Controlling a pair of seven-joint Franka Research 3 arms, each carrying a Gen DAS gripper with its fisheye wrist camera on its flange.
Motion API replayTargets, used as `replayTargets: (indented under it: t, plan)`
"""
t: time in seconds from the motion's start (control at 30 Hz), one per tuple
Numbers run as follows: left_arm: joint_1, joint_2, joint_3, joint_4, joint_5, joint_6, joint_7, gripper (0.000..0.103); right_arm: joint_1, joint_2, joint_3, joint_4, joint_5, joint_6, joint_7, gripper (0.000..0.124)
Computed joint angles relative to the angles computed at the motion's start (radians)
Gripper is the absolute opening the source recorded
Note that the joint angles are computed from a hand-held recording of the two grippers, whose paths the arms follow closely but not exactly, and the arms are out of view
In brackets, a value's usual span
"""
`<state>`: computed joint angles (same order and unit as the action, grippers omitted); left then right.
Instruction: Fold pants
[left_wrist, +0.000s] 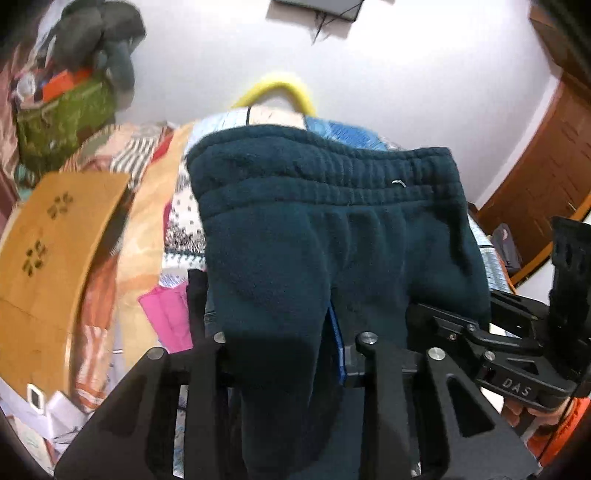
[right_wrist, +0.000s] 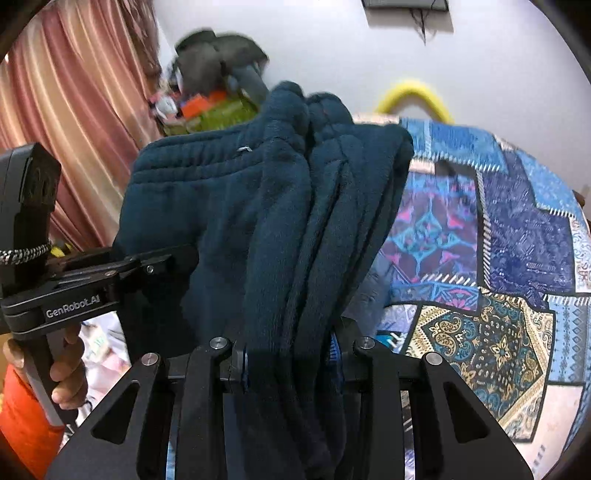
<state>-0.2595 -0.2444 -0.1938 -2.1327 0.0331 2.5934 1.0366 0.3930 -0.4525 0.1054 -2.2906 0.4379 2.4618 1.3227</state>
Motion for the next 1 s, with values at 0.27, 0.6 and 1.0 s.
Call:
replayTargets:
  t: [0.27, 0.6, 1.0]
  plan:
    - [0.01, 0.168, -0.007, 0.066, -0.041, -0.051, 0.003, 0.024, -0.049, 0.105, 0.025, 0.053, -0.154, -0.1, 0.051, 0.036]
    - [0.02, 0.049, -0.026, -0.02, 0.055, -0.097, -0.147, 0.044, -0.059, -0.074, 0.007, -0.08, -0.082, -0.068, 0.035, 0.048]
    - [-0.054, -0.373, -0.109, -0.098, 0.203, -0.183, -0.182, 0.044, -0.019, -0.53, 0.009, -0.187, -0.035, 0.016, 0.027, 0.048]
